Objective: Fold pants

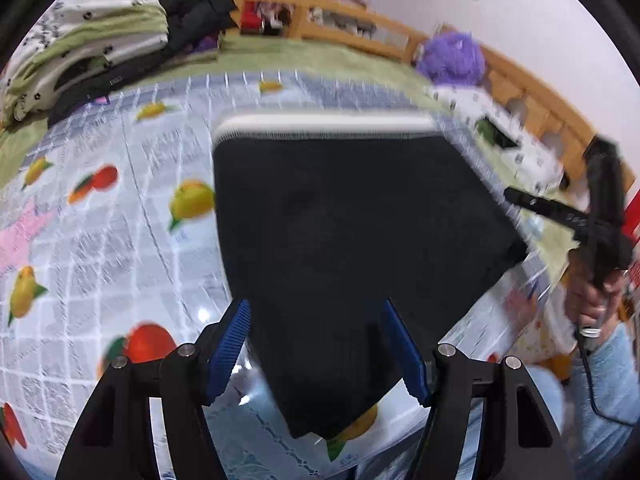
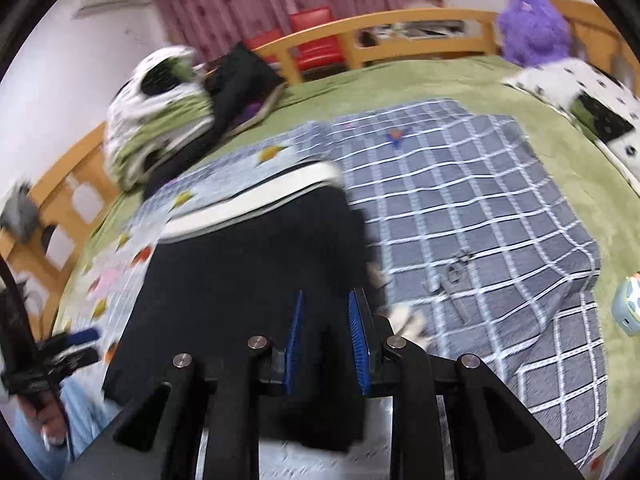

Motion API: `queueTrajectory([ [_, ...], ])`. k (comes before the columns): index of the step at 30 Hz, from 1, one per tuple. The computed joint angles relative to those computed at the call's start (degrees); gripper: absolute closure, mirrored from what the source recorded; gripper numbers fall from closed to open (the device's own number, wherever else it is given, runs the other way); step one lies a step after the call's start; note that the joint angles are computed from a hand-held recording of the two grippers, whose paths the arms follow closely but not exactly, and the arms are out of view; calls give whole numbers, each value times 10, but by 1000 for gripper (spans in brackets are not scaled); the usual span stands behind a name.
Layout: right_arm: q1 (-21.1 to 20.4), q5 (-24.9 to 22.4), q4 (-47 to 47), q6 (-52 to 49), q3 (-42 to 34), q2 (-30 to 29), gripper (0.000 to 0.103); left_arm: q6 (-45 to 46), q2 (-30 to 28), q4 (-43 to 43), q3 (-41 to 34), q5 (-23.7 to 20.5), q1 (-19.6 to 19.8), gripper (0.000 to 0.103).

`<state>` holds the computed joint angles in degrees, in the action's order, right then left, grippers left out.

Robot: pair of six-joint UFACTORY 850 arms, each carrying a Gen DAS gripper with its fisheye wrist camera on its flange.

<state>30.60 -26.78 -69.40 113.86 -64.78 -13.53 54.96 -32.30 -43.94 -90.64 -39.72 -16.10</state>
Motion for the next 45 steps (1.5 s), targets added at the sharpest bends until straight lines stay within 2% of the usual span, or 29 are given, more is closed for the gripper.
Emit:
queueTrajectory([
  [2,5,10,57,-72,-8,-21,78,-51,-14,61,2,14,-12,42],
  [5,4,-15,156,-151,-27,-63,78,-49,-14,51,1,-15,2,42],
  [8,10,-20,145,-126,-19,-44,79,-3,15,43,27,-12,19,42],
  [11,14,-1,78,-27,10,-12,79,56,40,40,64,-9,31,42],
  [13,19,-11,56,12,15,-6,79,55,44,55,80,-6,29,45],
  [15,19,-10,60,22,13,-9,79,39,41,74,86,0,21,53],
  [17,18,-5,81,23,10,-13,79,40,31,85,81,-8,13,53],
  [20,24,2,95,42,21,-8,79,44,44,108,104,62,-7,53],
  [21,27,0,96,49,24,-7,79,52,44,98,104,66,-8,57],
  [22,30,-4,96,53,25,-6,79,47,40,97,98,64,-9,71],
  [23,33,-7,94,60,27,-4,79,38,35,101,90,58,-9,80],
  [25,39,-14,94,66,29,-7,79,56,31,78,86,64,-6,90],
  [28,38,-16,105,55,24,-23,79,96,36,36,89,81,5,93],
  [30,33,9,109,68,28,-26,80,122,44,-24,87,78,26,93],
  [31,33,22,90,93,34,-21,80,102,41,-21,77,78,31,93],
  [33,38,40,42,137,40,-15,82,22,17,36,44,73,36,93],
  [34,39,46,45,125,37,-18,82,-11,1,59,25,53,40,92],
  [36,38,55,111,33,17,-33,82,-40,-30,75,-13,-25,52,90],
  [38,43,25,149,-35,-1,-40,82,-17,-27,47,-13,-55,68,87],
  [40,48,5,114,-10,3,-27,73,14,-10,28,2,-49,81,61],
  [41,53,-18,70,32,9,-18,60,23,2,21,12,-26,86,53],
  [42,53,-31,44,56,12,-13,53,33,5,11,15,-14,90,49],
  [45,31,-35,15,87,12,-8,52,27,-12,-2,-23,-21,97,49],
])
